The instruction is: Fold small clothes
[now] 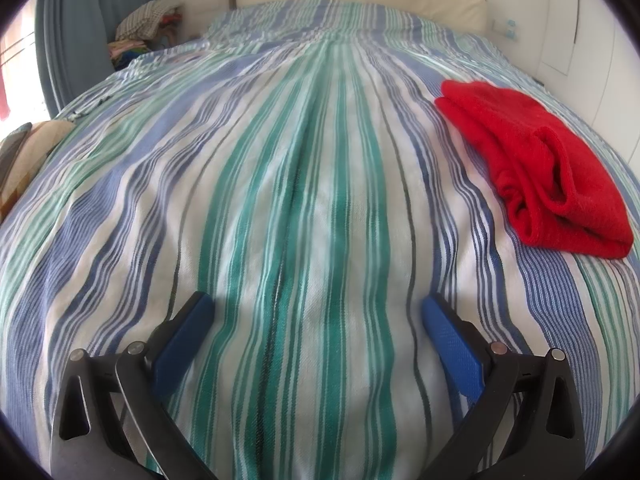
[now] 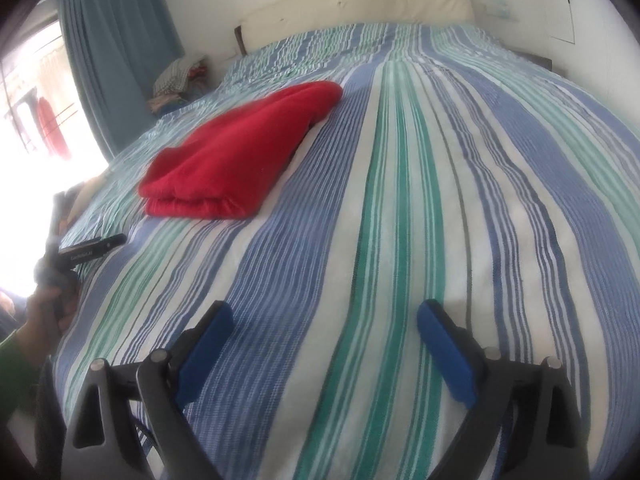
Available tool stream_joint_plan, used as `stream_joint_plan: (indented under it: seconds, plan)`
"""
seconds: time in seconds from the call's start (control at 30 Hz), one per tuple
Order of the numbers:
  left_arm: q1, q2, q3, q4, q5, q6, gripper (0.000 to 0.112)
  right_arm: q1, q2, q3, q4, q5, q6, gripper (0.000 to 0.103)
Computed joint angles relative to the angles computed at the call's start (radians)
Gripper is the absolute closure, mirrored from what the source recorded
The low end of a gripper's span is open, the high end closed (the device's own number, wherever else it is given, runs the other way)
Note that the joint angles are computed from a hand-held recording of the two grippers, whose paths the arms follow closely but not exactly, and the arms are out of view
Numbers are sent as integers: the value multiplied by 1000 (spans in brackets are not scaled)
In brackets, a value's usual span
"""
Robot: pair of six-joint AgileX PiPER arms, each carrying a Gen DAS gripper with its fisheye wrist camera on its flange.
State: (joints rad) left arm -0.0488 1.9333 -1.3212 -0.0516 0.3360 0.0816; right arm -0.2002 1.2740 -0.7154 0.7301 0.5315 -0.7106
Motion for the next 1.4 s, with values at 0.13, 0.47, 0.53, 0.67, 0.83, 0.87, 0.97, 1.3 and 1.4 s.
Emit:
stream_joint_plan:
  seconds: [0.13, 0.47, 0.53, 0.67, 0.83, 0.87, 0.97, 1.3, 1.4]
  plan:
    - [0, 0, 0, 2, 0, -2, 10, -9, 0, 7, 30, 2, -30, 9]
    - [-1, 1, -2, 3, 2, -3, 10, -16, 2, 9, 48, 7, -51, 8]
    - [-1, 1, -2, 3, 2, -3, 10, -18, 2, 9, 51, 11, -55, 7]
    - [-1, 1, -1, 6, 1, -6, 10, -22, 4, 7, 55, 15, -61, 7]
    - [-2, 1, -2, 9, 1, -9, 10, -22, 4, 7, 53, 14, -60, 7]
    - [-2, 2, -3, 8, 2, -8, 10, -22, 4, 7, 54, 14, -60, 7]
    - [-3, 3, -4, 11, 3, -10, 10, -22, 4, 7, 54, 14, -60, 7]
    - [141, 110, -363, -631, 510, 414, 10, -70, 56, -157, 31, 177, 50, 7]
    - [106, 238, -620, -687, 674, 337, 10, -81, 151, -326, 78, 236, 80, 7]
